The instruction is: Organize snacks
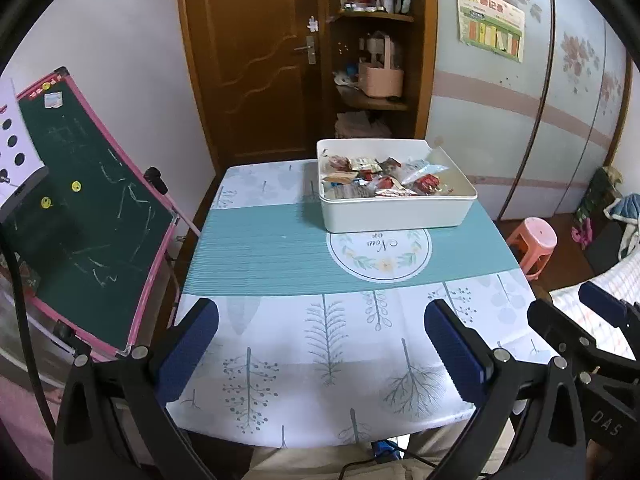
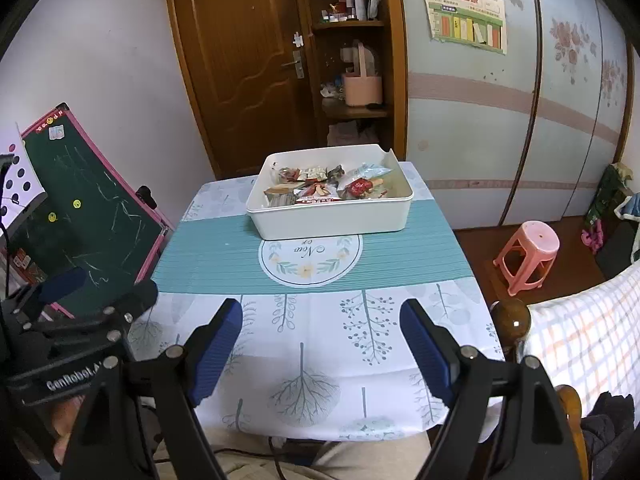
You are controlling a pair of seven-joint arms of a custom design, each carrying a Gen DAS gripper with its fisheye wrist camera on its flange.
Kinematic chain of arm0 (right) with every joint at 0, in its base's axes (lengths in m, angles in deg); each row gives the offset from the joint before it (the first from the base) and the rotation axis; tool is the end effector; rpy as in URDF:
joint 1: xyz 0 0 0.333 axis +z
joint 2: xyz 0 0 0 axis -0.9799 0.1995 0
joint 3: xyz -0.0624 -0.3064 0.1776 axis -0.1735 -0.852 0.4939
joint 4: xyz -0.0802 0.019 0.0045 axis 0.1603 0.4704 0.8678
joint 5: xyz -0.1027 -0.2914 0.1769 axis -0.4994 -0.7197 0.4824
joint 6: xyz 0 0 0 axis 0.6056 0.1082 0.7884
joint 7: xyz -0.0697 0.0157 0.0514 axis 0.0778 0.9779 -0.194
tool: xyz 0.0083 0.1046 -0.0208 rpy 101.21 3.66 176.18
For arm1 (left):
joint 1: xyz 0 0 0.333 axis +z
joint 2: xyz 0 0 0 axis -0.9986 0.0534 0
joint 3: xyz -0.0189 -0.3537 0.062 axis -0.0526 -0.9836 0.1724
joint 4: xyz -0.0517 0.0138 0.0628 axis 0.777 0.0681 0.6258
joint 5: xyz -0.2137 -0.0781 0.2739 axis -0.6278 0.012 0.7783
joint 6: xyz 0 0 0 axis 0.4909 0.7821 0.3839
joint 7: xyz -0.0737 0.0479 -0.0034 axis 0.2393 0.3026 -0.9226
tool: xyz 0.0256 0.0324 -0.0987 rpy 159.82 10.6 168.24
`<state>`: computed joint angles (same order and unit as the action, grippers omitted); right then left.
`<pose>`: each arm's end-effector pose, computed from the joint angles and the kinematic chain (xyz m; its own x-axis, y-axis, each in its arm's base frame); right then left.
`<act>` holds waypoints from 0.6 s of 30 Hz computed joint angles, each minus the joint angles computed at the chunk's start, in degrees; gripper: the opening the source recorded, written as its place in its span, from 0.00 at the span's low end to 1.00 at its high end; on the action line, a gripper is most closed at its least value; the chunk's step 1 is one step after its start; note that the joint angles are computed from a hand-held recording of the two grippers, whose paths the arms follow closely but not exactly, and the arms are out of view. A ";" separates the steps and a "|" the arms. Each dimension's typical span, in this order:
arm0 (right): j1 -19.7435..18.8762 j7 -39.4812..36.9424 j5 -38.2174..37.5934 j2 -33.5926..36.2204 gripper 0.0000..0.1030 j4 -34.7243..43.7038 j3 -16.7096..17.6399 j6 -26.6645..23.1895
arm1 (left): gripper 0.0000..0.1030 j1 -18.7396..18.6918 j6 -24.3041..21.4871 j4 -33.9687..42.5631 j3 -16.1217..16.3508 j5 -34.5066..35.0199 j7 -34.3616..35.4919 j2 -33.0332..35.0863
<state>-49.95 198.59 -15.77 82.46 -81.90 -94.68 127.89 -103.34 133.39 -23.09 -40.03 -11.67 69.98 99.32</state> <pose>0.6094 0.2791 0.4622 -0.0609 -0.9979 -0.0239 -0.6871 0.0593 -0.7242 0.6237 -0.2229 0.4899 -0.0802 -0.9965 -0.0215 -0.7166 0.0727 -0.6937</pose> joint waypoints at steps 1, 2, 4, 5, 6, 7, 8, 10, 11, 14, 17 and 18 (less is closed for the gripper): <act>-0.06 -0.18 0.21 0.04 0.79 -0.06 0.12 -0.01 | 0.99 -0.09 0.29 -0.36 0.22 0.23 -0.40 -0.17; -0.34 -1.10 1.09 0.26 0.79 0.18 0.62 -0.33 | 0.99 -0.03 0.34 -0.55 0.21 0.20 -0.42 -0.21; -0.65 -2.74 2.65 0.73 0.79 0.63 1.23 -0.72 | 0.99 0.49 0.08 -0.43 -0.43 -0.75 0.61 0.04; -0.58 -3.07 2.94 0.77 0.79 0.56 1.15 -0.61 | 0.99 0.62 -0.20 -0.41 -0.64 -1.20 1.12 0.12; -0.43 -3.35 3.15 0.86 0.79 0.62 1.04 -0.57 | 0.99 0.77 -0.45 -0.25 -0.85 -1.68 1.68 0.27; -0.22 -3.43 3.19 0.95 0.79 0.69 0.85 -0.47 | 0.99 0.89 -0.63 -0.15 -1.05 -2.15 2.23 0.41; 0.04 -3.35 3.05 1.00 0.79 0.73 0.57 -0.30 | 0.99 0.91 -0.65 -0.19 -1.10 -2.47 2.56 0.47; 0.27 -3.60 3.13 1.15 0.79 0.82 0.35 -0.24 | 0.99 0.87 -0.61 -0.29 -1.18 -3.03 3.03 0.55; 0.26 -3.78 3.37 1.21 0.79 0.82 0.33 -0.21 | 0.99 0.68 -0.88 -0.14 -1.04 -3.09 3.12 0.68; 0.09 -4.51 4.51 1.37 0.79 0.75 0.41 -0.10 | 0.99 0.83 -1.45 0.26 -1.44 -4.17 4.30 1.13; 0.28 -4.50 5.07 1.43 0.79 0.68 0.09 0.04 | 0.99 0.71 -2.26 0.81 -1.66 -5.04 5.54 1.63; 0.32 -4.45 5.15 1.45 0.79 0.66 -0.06 0.14 | 0.99 0.65 -2.43 0.90 -1.68 -5.24 5.83 1.70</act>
<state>-49.62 194.13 -10.63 83.91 -81.23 -94.74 128.03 -102.69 130.96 -22.19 -41.71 -16.90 75.82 101.02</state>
